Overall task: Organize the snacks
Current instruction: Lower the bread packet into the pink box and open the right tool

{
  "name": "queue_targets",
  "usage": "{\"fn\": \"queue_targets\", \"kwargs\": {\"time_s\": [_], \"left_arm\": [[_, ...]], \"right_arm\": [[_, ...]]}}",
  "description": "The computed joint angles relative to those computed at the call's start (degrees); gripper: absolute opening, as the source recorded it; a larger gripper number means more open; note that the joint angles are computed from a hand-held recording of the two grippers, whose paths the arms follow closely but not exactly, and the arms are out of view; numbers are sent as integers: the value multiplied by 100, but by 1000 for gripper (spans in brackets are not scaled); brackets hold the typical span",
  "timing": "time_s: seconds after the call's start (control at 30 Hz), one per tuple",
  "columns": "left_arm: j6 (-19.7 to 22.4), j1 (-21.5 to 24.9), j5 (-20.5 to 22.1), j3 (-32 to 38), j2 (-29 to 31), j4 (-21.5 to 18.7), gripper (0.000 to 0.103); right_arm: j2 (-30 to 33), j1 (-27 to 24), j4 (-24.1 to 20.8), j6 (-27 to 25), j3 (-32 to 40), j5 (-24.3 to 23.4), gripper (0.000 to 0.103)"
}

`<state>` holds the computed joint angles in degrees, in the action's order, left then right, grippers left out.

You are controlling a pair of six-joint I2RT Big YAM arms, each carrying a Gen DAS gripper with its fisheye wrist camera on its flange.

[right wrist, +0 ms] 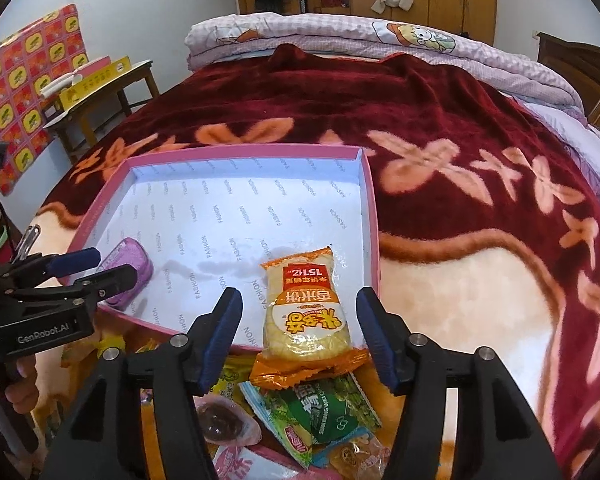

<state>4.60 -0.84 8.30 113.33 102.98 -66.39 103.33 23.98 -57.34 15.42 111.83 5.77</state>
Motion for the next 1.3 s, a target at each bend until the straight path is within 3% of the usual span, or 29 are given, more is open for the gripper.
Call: {"fn": "queue_targets", "kwargs": {"time_s": [0.13, 0.3, 0.47, 1.07, 1.3], "left_arm": [[60, -23, -117, -42, -180, -99, 68], [112, -29, -175, -115, -329, -397, 67], [96, 8, -96, -316, -518, -656, 67], [274, 131, -286, -1049, -901, -737, 67], [166, 198, -190, -1108, -846, -644, 67]], "right_arm": [[-173, 27, 55, 55, -97, -40, 67], [-185, 103, -490, 100, 80, -173, 67], [-279, 176, -727, 156, 30, -464, 67], [-274, 445, -1150, 193, -43, -942, 67], [-174, 462, -1144, 207, -3, -1024, 60]]}}
